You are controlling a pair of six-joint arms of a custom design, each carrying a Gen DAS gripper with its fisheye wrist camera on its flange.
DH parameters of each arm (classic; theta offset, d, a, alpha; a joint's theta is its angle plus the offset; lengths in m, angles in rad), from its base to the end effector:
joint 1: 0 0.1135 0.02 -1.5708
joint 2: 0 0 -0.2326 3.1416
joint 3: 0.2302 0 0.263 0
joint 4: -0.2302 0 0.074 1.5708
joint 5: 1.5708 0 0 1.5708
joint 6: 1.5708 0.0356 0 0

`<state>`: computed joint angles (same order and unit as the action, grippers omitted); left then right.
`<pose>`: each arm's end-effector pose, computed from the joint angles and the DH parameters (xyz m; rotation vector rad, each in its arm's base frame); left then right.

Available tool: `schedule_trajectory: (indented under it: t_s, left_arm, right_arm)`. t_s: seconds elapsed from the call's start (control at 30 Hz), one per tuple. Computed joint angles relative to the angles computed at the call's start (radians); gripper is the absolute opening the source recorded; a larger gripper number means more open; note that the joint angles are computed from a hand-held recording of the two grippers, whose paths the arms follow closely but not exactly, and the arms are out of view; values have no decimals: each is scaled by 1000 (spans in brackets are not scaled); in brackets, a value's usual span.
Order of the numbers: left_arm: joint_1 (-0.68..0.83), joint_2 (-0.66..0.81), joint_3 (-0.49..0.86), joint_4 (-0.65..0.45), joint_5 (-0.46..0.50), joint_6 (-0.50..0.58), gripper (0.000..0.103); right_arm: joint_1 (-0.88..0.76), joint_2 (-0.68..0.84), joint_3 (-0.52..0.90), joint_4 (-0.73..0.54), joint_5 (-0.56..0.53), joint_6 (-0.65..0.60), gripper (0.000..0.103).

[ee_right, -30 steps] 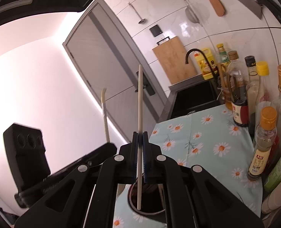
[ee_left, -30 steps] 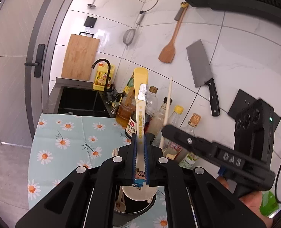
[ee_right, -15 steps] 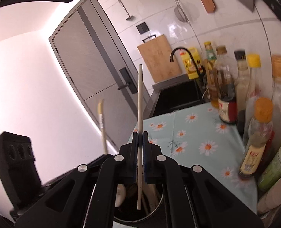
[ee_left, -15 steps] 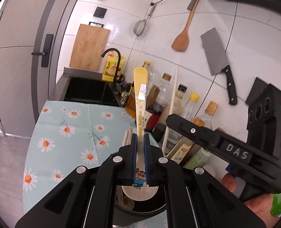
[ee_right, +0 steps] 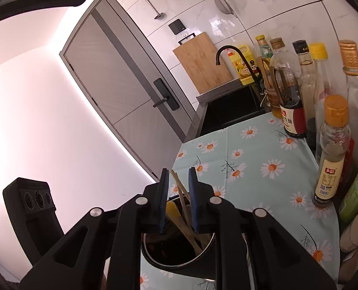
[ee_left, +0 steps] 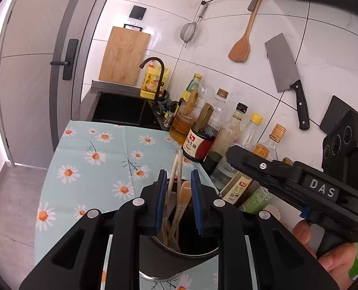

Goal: Organize utensils
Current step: 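Lower both items into the holder and open both tools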

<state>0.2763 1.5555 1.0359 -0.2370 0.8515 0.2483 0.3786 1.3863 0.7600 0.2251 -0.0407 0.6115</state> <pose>0.3338 0.0668 0.2041 0.3759 2.0764 -0.6755 0.2976 0.1199 0.1979 0.2093 2.0254 0.6768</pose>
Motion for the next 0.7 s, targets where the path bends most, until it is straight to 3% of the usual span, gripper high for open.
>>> schedule_trajectory:
  t_s: [0.4,0.5,0.57,0.7]
  left_arm:
    - [58,-167,-56,-79,52,57,19]
    - [91,-202,-63,-130,80,84,21]
    - [121,-230,-79,-162,96,101,30]
    - [182,-263,-96,-282,133,207,30]
  right_arm:
    - [60,-150,-23,-106,33,-10,26]
    - [81,-207,-49,-133,48,0,26]
    - [101,-248,-69,-155,63,5,27]
    - [164,-353,-129,-219,118,29,33]
